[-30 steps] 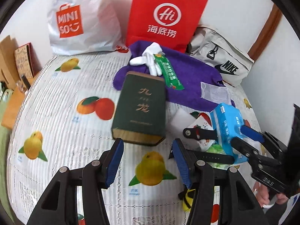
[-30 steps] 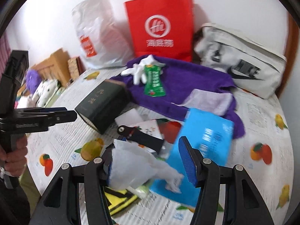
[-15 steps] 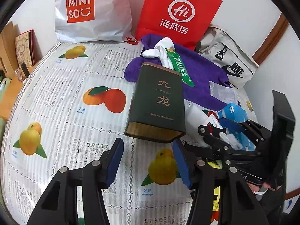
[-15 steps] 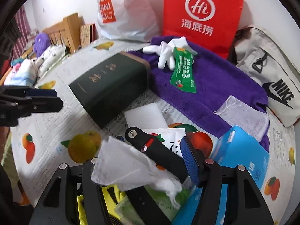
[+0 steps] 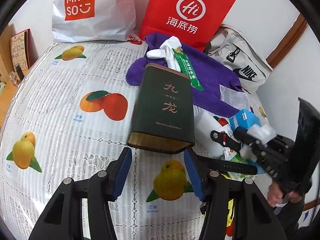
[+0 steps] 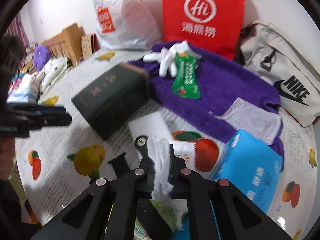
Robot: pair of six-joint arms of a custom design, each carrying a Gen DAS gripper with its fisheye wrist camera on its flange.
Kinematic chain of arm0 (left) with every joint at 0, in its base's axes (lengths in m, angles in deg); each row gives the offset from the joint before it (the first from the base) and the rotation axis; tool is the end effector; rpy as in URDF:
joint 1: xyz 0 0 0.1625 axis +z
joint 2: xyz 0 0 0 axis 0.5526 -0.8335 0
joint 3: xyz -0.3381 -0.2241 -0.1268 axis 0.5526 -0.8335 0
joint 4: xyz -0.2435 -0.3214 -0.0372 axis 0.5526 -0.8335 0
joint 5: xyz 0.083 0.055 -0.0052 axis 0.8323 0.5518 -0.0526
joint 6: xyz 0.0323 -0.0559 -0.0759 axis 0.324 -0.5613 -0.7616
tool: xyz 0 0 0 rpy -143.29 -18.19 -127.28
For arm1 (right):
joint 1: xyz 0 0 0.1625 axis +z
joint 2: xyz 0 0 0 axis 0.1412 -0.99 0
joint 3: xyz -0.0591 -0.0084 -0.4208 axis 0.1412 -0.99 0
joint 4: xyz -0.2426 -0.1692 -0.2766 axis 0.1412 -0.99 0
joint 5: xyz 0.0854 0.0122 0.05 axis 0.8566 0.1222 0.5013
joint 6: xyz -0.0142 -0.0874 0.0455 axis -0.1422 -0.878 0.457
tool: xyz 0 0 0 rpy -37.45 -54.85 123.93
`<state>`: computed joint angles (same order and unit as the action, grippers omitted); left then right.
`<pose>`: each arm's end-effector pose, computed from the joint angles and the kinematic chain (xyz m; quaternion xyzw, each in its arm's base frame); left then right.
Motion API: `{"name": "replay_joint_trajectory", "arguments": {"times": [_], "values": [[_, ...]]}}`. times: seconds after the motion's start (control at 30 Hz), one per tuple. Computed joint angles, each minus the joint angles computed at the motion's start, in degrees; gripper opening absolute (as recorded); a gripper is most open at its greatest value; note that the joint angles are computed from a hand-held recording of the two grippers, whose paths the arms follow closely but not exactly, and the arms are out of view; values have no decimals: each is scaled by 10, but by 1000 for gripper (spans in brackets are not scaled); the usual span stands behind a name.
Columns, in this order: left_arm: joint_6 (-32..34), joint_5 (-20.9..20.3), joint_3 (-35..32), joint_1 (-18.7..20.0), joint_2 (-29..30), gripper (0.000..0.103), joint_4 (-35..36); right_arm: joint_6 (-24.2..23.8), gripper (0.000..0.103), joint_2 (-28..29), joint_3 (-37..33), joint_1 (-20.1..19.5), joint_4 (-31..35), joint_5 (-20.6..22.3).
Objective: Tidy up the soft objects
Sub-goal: 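Carry the tissue to the purple towel and open the right tool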
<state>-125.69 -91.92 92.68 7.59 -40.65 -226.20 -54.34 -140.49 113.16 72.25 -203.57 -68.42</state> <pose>-0.3846 -0.6109 -0.0642 -0.0775 0.9108 -0.3159 0.2542 -0.0053 -0.7205 0.3445 0.4443 -0.8732 0.0888 0.1797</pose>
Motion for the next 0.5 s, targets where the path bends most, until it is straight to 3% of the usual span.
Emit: {"name": "replay_joint_trajectory", "arguments": {"times": [0.13,0.27,0.5], "values": [[5,-3,-6,3,2,52,1,34,6,15,-52,-1,47,29],[9,-4,-14,5,4,52,8,47,6,37,-97,0,40,48],[3,-4,-21,13,1,53,24,88,8,144,-251,7,24,8]]}}
